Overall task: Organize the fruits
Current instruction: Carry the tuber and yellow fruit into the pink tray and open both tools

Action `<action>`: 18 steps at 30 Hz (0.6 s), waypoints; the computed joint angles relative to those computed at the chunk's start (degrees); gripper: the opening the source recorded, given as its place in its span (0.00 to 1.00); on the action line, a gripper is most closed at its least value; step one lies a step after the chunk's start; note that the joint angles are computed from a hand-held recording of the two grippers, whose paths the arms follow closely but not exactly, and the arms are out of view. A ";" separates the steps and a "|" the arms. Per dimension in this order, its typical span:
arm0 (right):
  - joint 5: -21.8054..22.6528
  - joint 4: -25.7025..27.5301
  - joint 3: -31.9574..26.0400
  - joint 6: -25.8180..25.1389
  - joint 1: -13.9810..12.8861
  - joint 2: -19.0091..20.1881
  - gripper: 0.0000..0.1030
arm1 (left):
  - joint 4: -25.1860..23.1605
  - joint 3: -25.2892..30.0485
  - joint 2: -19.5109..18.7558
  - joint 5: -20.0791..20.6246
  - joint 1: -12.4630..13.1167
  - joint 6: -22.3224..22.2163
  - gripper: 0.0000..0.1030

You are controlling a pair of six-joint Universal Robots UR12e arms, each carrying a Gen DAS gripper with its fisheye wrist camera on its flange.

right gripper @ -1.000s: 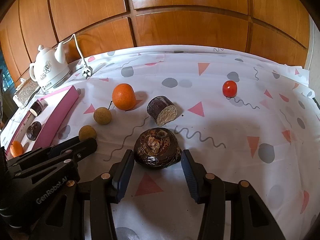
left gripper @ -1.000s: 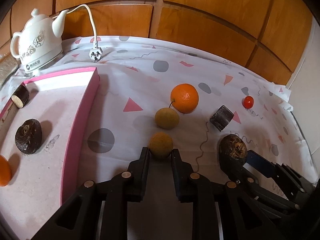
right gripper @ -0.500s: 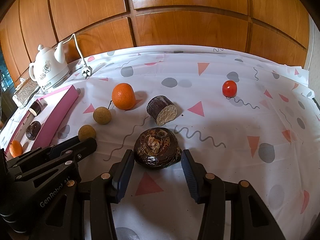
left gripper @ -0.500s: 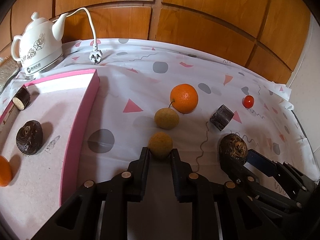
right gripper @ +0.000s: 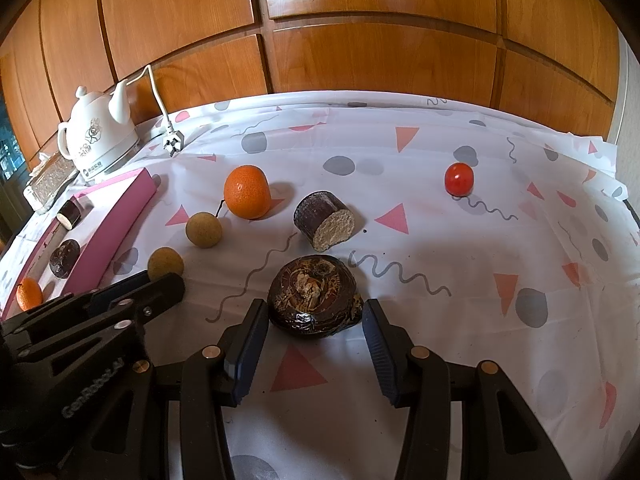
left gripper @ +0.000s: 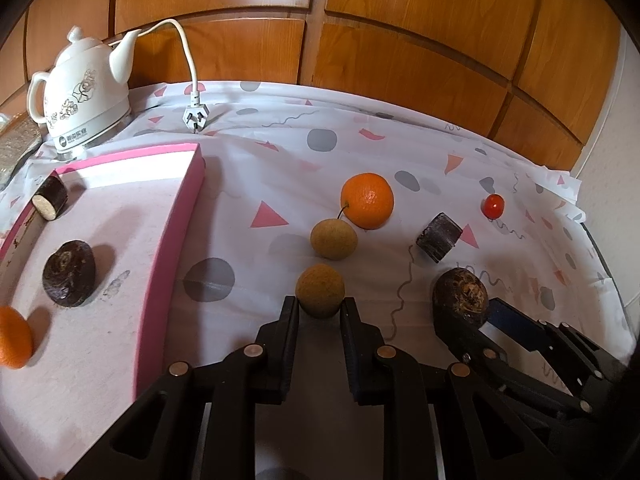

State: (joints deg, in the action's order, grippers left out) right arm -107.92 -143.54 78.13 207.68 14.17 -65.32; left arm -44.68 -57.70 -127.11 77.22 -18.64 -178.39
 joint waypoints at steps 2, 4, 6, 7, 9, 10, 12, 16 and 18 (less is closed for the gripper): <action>-0.01 0.07 -0.03 0.02 0.01 -0.01 0.48 | 0.12 -0.75 0.72 -0.85 0.25 -0.36 0.20; 0.62 -0.49 0.15 -0.01 -0.11 -0.07 0.48 | 0.85 -1.60 1.51 -1.94 0.55 -0.97 0.20; 1.25 -0.44 0.22 0.28 -0.27 -0.21 0.48 | 1.79 -2.64 2.60 -2.99 0.97 -1.17 0.20; 1.56 -0.38 0.23 0.38 -0.35 -0.27 0.48 | 2.37 -3.17 3.12 -3.37 1.16 -1.09 0.20; 1.96 -0.08 0.21 0.68 -0.43 -0.46 0.47 | 3.25 -4.04 3.98 -3.72 1.47 -0.81 0.20; 1.98 -0.12 0.18 0.79 -0.41 -0.54 0.47 | 3.62 -4.61 4.61 -3.35 1.72 -0.95 0.20; 2.09 -0.71 0.06 0.67 -0.22 -0.68 0.47 | 4.35 -5.40 5.37 -3.52 2.26 -1.22 0.20; 2.91 -2.07 -1.12 -2.00 0.64 -0.51 0.47 | 6.07 -7.21 6.96 -1.42 3.50 -1.58 0.20; 4.19 -2.82 -1.89 -3.21 1.06 -0.27 0.47 | 6.77 -8.03 7.56 0.09 4.15 -2.01 0.20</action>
